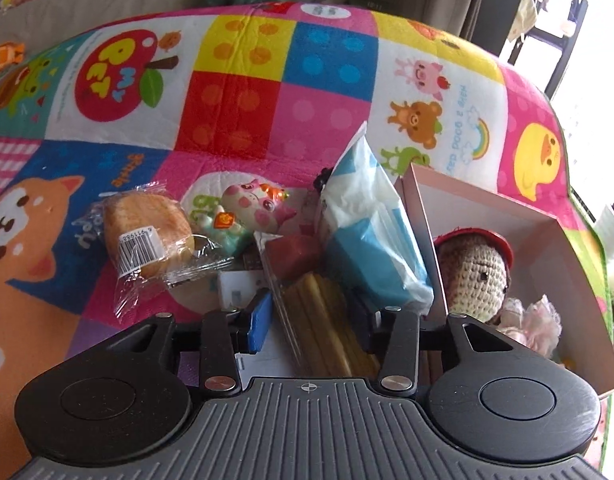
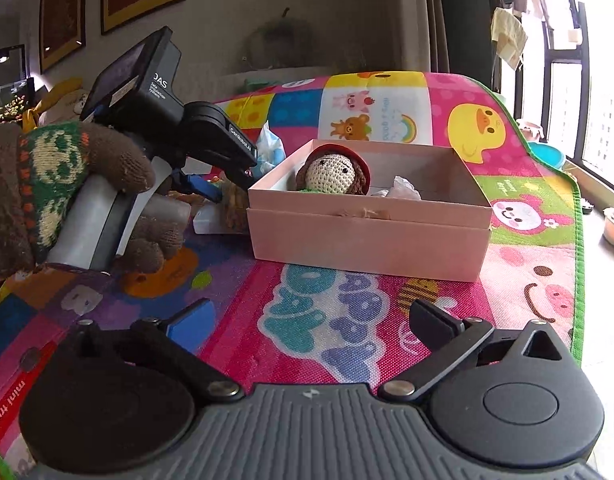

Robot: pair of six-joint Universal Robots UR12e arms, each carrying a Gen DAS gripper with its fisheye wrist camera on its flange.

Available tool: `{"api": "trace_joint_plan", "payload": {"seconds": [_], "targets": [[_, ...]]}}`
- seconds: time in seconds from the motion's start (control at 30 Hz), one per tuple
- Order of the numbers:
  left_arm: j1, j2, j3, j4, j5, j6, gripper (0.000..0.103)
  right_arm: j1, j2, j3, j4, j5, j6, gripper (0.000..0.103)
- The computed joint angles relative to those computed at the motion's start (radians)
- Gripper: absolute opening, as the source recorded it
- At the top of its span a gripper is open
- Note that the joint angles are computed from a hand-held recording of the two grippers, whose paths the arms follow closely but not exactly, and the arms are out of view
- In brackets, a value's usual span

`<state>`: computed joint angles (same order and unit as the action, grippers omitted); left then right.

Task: Organize objects
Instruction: 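Reach the left gripper to the biscuit-stick pack and close on it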

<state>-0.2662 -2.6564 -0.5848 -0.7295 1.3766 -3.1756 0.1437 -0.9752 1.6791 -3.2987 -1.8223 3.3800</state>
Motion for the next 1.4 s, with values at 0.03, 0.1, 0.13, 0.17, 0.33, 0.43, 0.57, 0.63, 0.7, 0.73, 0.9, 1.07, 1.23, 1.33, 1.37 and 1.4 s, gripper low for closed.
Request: {"api": "trace_joint_plan", "payload": {"seconds": [0.03,0.1,0.13,0.17,0.33,0.43,0.57,0.63,0.7,0.73,0.9,1.07,1.23,1.33,1.37,1.4], "targets": [[-0.004,0.001,-0.005,0.011,0.013,0.041,0.049,-0.001,-0.001,0.001,0.0,0.003,0.004,0.103],[-0.005,0.011,-0.032,0.045,0.013,0.081,0.047,-0.004,-0.002,0.003,0.004,0.011,0.014,0.103],[-0.002,0.016,-0.044,0.05,-0.002,0.091,0.047,-0.006,-0.003,0.003,0.008,0.015,0.019,0.103],[0.003,0.023,-0.062,0.064,-0.022,0.117,0.048,-0.007,-0.004,0.002,0.013,0.019,0.027,0.103],[0.041,0.106,-0.227,0.134,-0.178,0.215,0.048,-0.01,-0.005,0.004,0.015,0.024,0.044,0.103],[0.069,0.175,-0.322,0.055,-0.28,0.318,0.017,-0.009,-0.004,0.002,0.022,0.02,0.043,0.103],[0.081,0.26,-0.454,-0.015,-0.23,0.462,0.016,-0.01,-0.005,-0.001,0.036,0.023,0.044,0.103],[0.087,0.276,-0.502,0.053,-0.24,0.445,0.017,-0.011,-0.005,-0.003,0.046,0.03,0.044,0.103],[0.085,0.282,-0.526,0.102,-0.233,0.443,0.019,-0.012,-0.005,-0.007,0.064,0.03,0.05,0.103],[0.083,0.283,-0.535,0.123,-0.231,0.459,0.021,-0.012,-0.005,-0.008,0.068,0.026,0.053,0.103],[0.074,0.275,-0.511,0.074,-0.26,0.511,0.068,-0.012,-0.006,-0.011,0.085,0.023,0.061,0.103],[0.05,0.268,-0.508,0.068,-0.246,0.561,0.101,-0.013,-0.008,-0.009,0.088,0.014,0.092,0.103],[0.075,0.252,-0.451,-0.019,-0.326,0.319,0.101,-0.016,-0.008,0.0,0.06,0.004,0.123,0.103],[0.094,0.234,-0.405,-0.03,-0.371,0.104,0.101,-0.019,-0.009,0.003,0.052,0.006,0.142,0.103],[0.093,0.235,-0.402,0.01,-0.347,0.104,0.101,-0.019,-0.009,0.003,0.051,0.005,0.148,0.103],[0.087,0.239,-0.409,0.074,-0.325,0.146,0.101,-0.02,-0.009,0.004,0.047,0.005,0.153,0.103]]}}
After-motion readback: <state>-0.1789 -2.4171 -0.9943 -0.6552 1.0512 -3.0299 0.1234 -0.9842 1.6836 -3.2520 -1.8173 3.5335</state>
